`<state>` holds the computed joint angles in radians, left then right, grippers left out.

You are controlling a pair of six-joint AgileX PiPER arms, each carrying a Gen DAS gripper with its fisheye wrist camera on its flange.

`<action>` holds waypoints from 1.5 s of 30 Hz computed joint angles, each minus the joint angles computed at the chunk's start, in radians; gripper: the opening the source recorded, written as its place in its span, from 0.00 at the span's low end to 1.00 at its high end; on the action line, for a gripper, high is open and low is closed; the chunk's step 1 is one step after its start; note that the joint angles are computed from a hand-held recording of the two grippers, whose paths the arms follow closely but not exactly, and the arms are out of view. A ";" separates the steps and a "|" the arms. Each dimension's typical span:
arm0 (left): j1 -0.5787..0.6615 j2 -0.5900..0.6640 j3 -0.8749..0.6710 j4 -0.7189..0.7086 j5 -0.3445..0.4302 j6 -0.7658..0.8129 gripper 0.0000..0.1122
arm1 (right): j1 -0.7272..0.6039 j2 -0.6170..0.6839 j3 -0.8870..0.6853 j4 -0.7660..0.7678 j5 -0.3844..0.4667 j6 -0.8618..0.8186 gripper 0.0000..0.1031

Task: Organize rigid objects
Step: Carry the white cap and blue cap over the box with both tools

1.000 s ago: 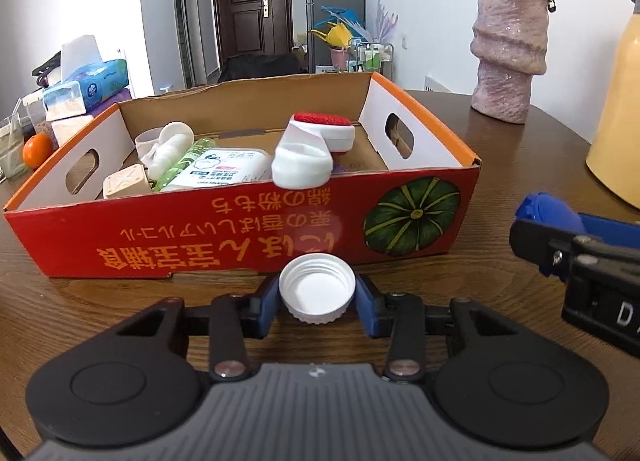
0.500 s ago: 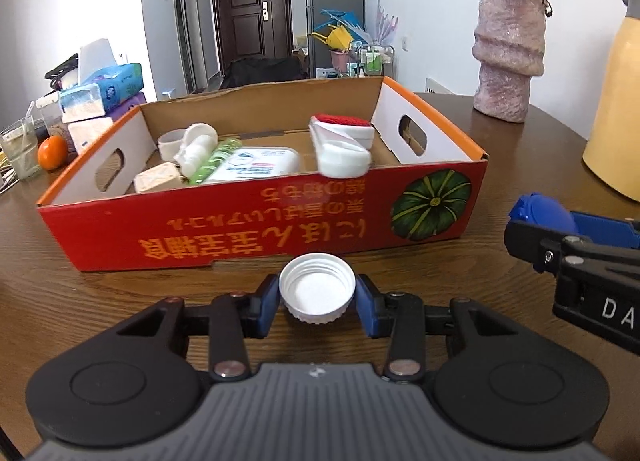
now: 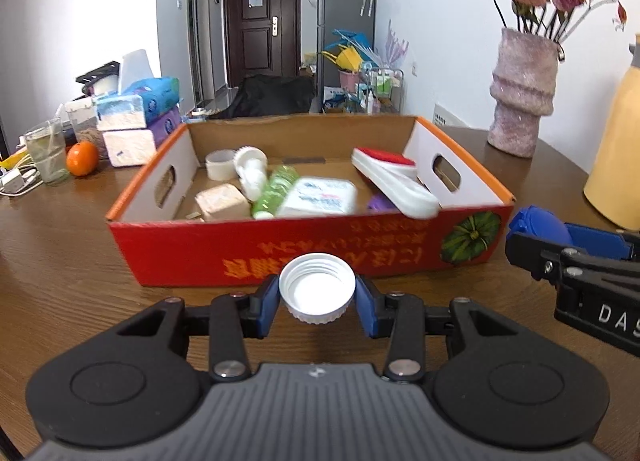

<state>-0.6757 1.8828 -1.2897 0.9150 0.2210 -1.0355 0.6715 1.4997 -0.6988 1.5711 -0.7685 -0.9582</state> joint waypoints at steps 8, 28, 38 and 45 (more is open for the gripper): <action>0.060 -0.037 -0.022 -0.126 -0.023 0.146 0.37 | 0.021 0.049 -0.107 0.027 -0.017 -0.064 0.51; 0.195 0.094 -0.314 -0.624 0.038 0.647 0.37 | -0.032 0.229 -0.403 0.050 0.027 -0.191 0.51; 0.216 0.207 -0.482 -0.651 0.102 0.681 0.37 | -0.078 0.331 -0.535 0.046 0.062 -0.228 0.51; 0.221 0.298 -0.610 -0.706 0.152 0.743 0.37 | -0.119 0.373 -0.568 0.028 0.085 -0.206 0.51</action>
<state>-0.4548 2.1806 -1.8995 0.2092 0.3735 -0.2921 0.5526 1.8727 -1.2670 1.5993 -0.6833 -1.1642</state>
